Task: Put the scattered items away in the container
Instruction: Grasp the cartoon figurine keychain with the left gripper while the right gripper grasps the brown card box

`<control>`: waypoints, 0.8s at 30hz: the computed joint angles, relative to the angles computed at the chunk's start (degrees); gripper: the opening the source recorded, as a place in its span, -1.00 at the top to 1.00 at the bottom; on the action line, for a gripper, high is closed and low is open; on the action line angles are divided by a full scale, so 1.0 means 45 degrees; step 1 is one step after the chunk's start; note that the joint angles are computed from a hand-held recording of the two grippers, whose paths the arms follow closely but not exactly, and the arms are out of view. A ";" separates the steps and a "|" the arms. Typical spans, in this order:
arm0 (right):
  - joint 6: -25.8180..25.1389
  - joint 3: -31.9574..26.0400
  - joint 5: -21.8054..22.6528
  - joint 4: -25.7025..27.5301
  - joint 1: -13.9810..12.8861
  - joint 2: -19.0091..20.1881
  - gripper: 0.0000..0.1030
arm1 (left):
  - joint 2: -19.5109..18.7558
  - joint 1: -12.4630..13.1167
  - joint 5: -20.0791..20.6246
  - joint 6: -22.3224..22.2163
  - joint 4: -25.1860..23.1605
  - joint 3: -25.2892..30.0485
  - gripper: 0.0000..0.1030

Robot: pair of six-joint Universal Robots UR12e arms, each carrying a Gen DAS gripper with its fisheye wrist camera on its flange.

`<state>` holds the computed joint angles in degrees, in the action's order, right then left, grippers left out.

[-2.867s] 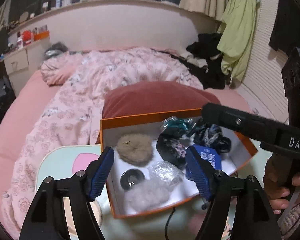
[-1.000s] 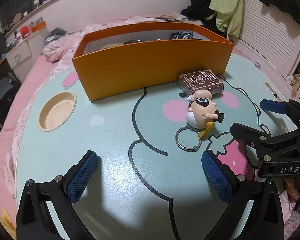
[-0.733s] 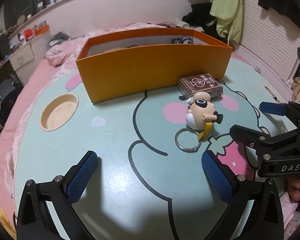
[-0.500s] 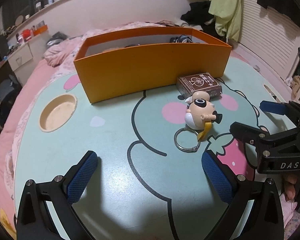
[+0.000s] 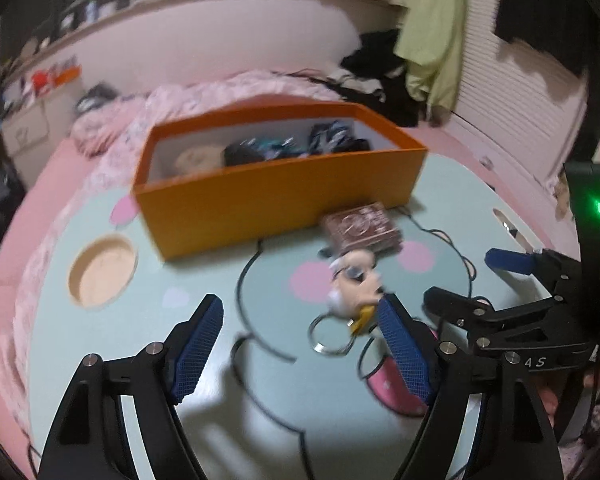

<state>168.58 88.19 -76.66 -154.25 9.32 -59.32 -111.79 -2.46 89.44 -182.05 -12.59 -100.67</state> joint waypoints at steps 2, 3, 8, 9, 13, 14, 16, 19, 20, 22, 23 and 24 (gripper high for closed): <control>0.0376 0.0047 0.0390 -0.0103 -0.0113 -0.0017 -0.99 | -0.0195 -0.0087 -0.0129 0.0437 -0.0067 0.0283 -0.56; 0.0578 0.0068 0.0564 -0.0163 -0.0171 -0.0021 -0.99 | -0.0310 -0.0095 -0.0325 0.0587 -0.0168 0.0444 -0.53; 0.2000 0.0210 0.0516 -0.0829 -0.0364 -0.0025 -0.79 | -0.0818 -0.0115 -0.0369 0.0402 -0.0905 0.1183 -0.12; 0.2169 0.0236 0.0715 -0.0899 -0.0424 -0.0032 -0.79 | -0.0914 -0.0112 -0.0344 0.0428 -0.1250 0.1337 0.07; 0.2292 0.0259 0.0980 -0.1046 -0.0470 -0.0028 -0.77 | -0.0905 -0.0002 -0.0857 0.0497 -0.1717 0.1368 0.33; 0.2205 0.0257 0.0918 -0.1076 -0.0440 -0.0034 -0.77 | -0.0860 -0.0012 -0.0764 0.0592 -0.1671 0.1301 0.33; 0.1942 0.0233 0.0795 -0.1110 -0.0371 -0.0038 -0.76 | -0.0699 -0.0025 -0.0405 0.0580 -0.1386 0.1033 0.35; 0.1230 -0.0002 0.0744 -0.0762 -0.0201 0.0038 -0.68 | -0.0283 0.0122 -0.0300 0.0057 -0.0780 0.0395 0.35; 0.0980 -0.0150 0.0790 -0.0518 -0.0130 0.0094 -0.68 | -0.0133 0.0183 -0.0243 -0.0123 -0.0600 0.0171 0.35; 0.0581 -0.0526 0.0940 0.0141 0.0009 0.0236 -0.68 | 0.0196 0.0324 0.0021 -0.0455 -0.0290 -0.0296 0.35; 0.0452 -0.0738 0.1029 0.0490 0.0081 0.0324 -0.68 | 0.0335 0.0389 0.0181 -0.0612 -0.0198 -0.0485 0.35; 0.0348 -0.0945 0.1081 0.0803 0.0152 0.0415 -0.68 | 0.0429 0.0452 0.0304 -0.0746 -0.0137 -0.0619 0.35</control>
<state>170.14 83.94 -71.80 -150.64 10.01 -57.45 -109.86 -0.43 90.81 -185.41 -13.21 -103.45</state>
